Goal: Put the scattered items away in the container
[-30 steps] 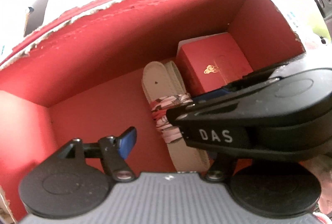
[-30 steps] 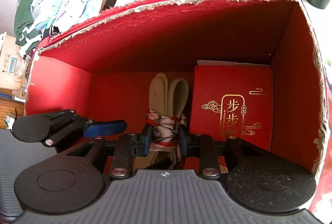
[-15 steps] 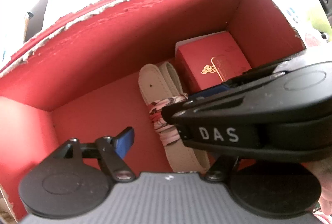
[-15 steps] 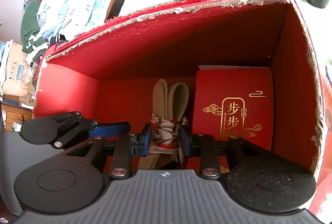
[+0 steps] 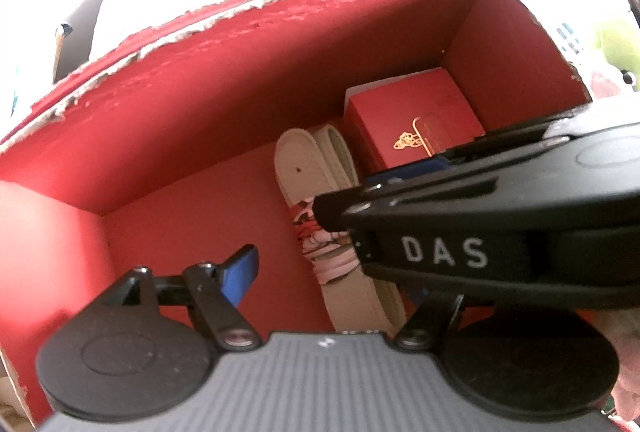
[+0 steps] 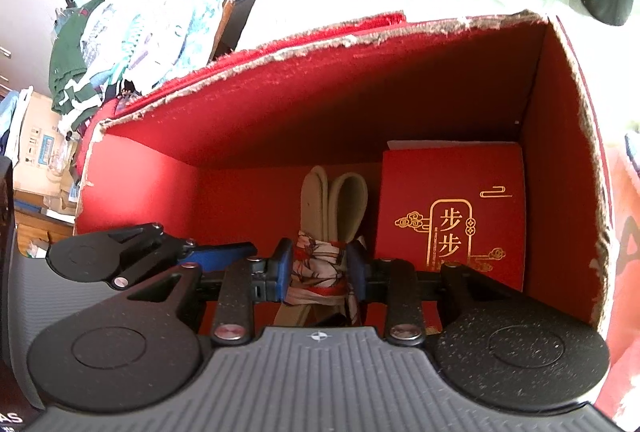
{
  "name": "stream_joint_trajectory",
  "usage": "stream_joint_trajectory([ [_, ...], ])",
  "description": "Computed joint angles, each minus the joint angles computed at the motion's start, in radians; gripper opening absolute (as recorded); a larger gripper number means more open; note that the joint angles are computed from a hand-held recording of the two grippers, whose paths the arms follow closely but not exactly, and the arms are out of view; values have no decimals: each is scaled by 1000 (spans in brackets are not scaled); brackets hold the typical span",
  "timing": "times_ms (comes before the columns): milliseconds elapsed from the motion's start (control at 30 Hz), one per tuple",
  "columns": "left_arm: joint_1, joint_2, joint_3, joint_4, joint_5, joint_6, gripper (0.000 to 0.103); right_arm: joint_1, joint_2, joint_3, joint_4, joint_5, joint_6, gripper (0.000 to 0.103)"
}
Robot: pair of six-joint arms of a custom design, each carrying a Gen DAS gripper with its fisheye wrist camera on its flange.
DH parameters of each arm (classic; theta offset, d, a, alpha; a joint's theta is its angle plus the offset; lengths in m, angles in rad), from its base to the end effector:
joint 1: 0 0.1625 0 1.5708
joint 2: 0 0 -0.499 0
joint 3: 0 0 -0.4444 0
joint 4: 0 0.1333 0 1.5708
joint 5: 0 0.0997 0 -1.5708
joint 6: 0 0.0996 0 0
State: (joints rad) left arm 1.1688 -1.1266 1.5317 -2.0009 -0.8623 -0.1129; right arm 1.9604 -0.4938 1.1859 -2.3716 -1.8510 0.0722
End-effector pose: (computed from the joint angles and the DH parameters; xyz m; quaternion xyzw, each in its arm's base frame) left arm -0.1011 -0.7442 0.3648 0.1308 0.9287 -0.0997 0.3324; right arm 0.4363 -0.7841 0.0311 0.1488 -0.9775 0.0843 0.1234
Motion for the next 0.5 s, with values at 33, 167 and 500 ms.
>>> stream_joint_trajectory([
  [33,0,-1,0,0,3,0,75,0,-1,5,-12,1,-3,33],
  [167,-1,-8,2,-2,11,10,78,2,-6,24,-58,0,-17,32],
  [500,-2,-15,-9,24,31,46,78,4,-13,71,-200,-2,-47,32],
])
